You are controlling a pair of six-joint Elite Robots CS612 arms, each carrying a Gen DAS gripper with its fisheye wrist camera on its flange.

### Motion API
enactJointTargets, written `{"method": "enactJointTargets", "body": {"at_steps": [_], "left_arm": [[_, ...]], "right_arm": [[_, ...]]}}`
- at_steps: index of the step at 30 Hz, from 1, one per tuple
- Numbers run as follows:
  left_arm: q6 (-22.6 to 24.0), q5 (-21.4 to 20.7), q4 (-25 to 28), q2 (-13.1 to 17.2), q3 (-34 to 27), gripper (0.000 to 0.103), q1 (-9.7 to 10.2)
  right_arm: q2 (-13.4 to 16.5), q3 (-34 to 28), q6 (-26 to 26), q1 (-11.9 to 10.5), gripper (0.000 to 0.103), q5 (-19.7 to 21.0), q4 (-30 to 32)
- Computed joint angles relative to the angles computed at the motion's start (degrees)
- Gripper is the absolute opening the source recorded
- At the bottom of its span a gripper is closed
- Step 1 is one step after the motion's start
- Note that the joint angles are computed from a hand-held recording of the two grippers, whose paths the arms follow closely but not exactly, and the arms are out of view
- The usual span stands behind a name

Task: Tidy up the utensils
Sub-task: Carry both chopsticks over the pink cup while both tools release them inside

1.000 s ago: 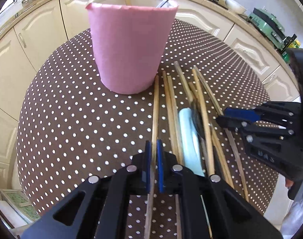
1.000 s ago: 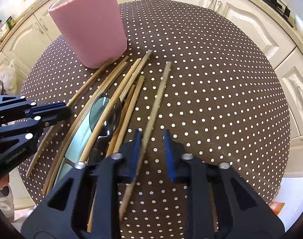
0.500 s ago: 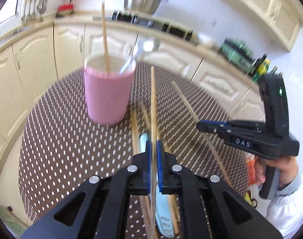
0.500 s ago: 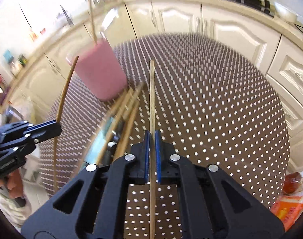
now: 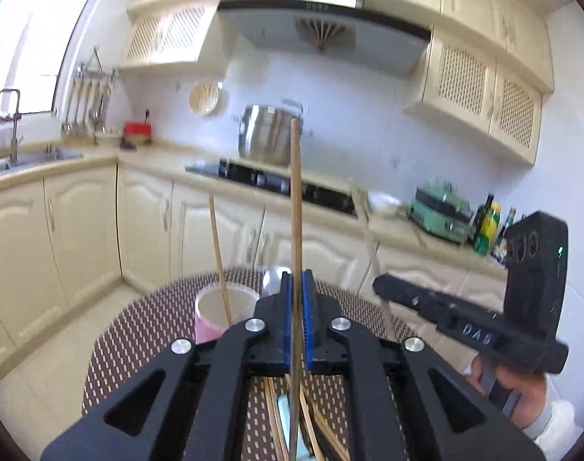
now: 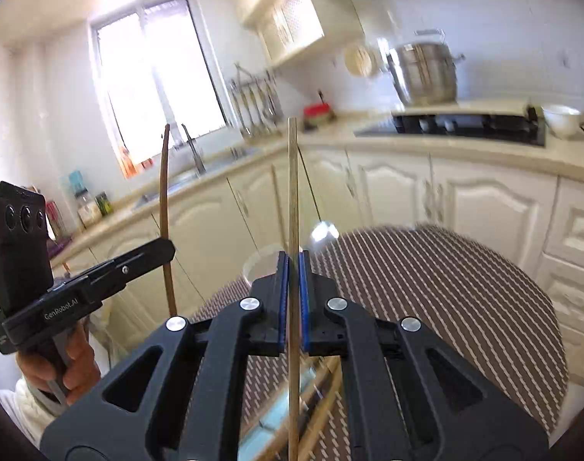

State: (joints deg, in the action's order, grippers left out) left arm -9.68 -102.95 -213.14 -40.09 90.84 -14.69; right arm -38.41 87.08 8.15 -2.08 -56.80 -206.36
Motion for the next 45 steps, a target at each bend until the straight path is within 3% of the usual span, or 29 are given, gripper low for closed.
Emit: {"method": "enactJointTargets", "body": {"at_steps": [5,12,19,28,38,39,41,45], "left_arm": [[-3.36,-0.56,-5.64,2.10,-4.06,0.005,0.46],[-3.77,5.32,-8.65,5.12,-10.15,0.005,-0.10],[-2.38,10.65,-11.89,8.32,-15.00,0.005,-0.49],[-1.53,11.28,-7.83,10.93,-17.58,0.005,-0.31],[-3.77,10.49,-2.59,10.43,-15.31,0.007,0.21],[-4.21,10.19,-2.08,10.26,-15.10,0.008,0.29],[-4.69,9.90,-1.83,9.93,-14.53,0.027,0.36],[-5.13,11.25,-2.62,8.90,-12.75,0.030,0.36]], "right_arm": [[2.56,-4.84,4.28,1.50,0.006,-1.26,-4.78],[6.43,-12.17,9.09,3.28,0.006,-5.29,-11.70],[10.03,-18.81,11.41,4.09,0.006,-6.64,-13.17],[12.65,-23.07,9.70,5.10,0.006,-8.53,-10.16],[12.35,-22.18,7.91,5.25,0.006,-8.49,-8.66],[12.21,-21.88,7.53,5.28,0.006,-8.64,-8.73],[11.90,-21.28,6.94,5.31,0.006,-8.65,-8.63],[11.03,-19.23,5.83,5.26,0.006,-8.51,-8.97]]}}
